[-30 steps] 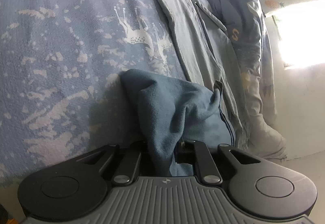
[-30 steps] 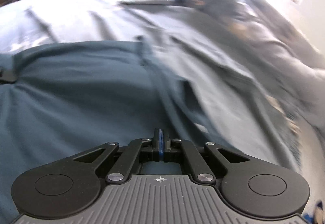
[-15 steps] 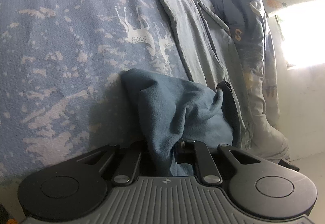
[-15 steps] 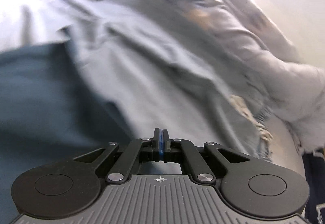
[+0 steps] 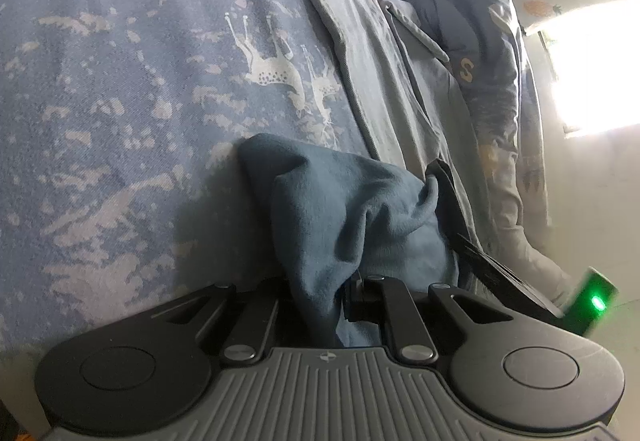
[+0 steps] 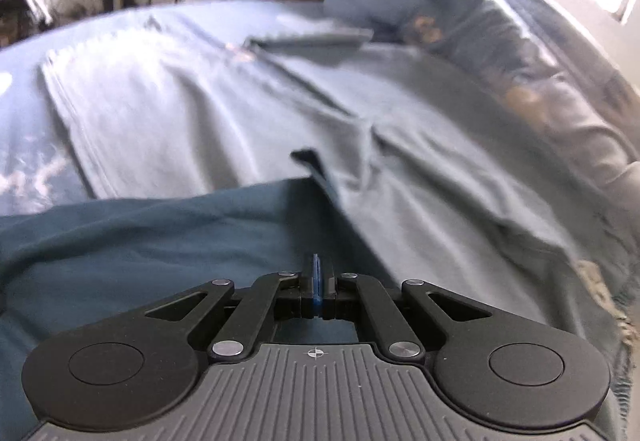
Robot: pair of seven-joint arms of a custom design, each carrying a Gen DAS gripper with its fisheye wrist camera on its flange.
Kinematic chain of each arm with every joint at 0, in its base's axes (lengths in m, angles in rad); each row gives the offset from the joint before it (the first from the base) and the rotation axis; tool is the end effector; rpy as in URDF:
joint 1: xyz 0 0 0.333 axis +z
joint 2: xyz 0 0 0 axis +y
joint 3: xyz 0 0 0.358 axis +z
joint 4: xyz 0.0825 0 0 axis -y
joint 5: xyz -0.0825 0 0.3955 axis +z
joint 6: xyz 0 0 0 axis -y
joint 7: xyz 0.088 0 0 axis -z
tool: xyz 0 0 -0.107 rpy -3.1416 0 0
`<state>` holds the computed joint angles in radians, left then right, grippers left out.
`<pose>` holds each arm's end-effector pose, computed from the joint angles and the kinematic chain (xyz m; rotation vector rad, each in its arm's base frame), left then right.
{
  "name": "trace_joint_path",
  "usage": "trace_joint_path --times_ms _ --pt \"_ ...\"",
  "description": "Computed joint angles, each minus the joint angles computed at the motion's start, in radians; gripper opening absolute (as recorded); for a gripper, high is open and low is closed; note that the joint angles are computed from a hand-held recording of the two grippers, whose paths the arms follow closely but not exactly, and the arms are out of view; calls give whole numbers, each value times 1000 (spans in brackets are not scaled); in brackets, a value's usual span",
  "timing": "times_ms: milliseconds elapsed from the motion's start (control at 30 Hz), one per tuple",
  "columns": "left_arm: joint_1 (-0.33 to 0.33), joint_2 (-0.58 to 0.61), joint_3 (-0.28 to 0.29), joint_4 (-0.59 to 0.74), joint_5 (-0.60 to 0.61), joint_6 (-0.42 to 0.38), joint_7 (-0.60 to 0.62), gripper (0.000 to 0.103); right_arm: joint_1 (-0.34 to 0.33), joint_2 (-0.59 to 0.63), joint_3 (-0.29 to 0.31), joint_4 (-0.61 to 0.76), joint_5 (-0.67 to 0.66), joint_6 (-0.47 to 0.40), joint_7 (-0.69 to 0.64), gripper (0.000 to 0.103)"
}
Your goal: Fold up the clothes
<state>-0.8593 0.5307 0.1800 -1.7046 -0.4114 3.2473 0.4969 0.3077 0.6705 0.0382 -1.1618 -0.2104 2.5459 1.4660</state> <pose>0.5883 -0.4600 0.4409 2.3805 -1.0319 1.4222 0.7808 0.2723 0.5164 -2.2555 1.2423 -0.7562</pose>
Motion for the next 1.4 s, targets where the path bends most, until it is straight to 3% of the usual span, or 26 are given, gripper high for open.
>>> trace_joint_path --times_ms 100,233,333,600,733,833,1000,1167,1233,1333,1400 --pt "19 4 -19 15 3 -9 3 15 45 72 -83 97 -60 -36 116 0" --pt "13 14 -3 43 24 -39 -24 15 164 90 -308 98 -304 -23 470 1" --pt "19 16 -6 48 46 -45 -46 15 169 19 -321 3 -362 -9 603 4" --pt "14 22 8 59 96 -55 -94 15 121 -335 -225 -448 -458 195 782 5" --pt "22 30 7 73 118 -62 -104 15 82 -548 -132 -685 -435 252 774 6" --pt "34 32 -5 76 126 -56 -105 15 56 -683 -58 -839 -347 258 664 9" --pt "100 31 -91 63 102 -3 -62 15 15 -849 27 -1031 -367 236 668 29" --pt "157 29 -175 48 52 64 16 10 -40 -935 109 -1157 -388 185 792 33" --pt "194 28 -229 38 26 106 33 10 -40 -954 128 -1195 -395 182 823 46" --pt "269 32 -331 31 7 158 52 10 -53 -961 177 -1224 -499 165 849 55" --pt "286 37 -357 36 -10 170 71 10 -59 -954 213 -1229 -617 138 859 57"
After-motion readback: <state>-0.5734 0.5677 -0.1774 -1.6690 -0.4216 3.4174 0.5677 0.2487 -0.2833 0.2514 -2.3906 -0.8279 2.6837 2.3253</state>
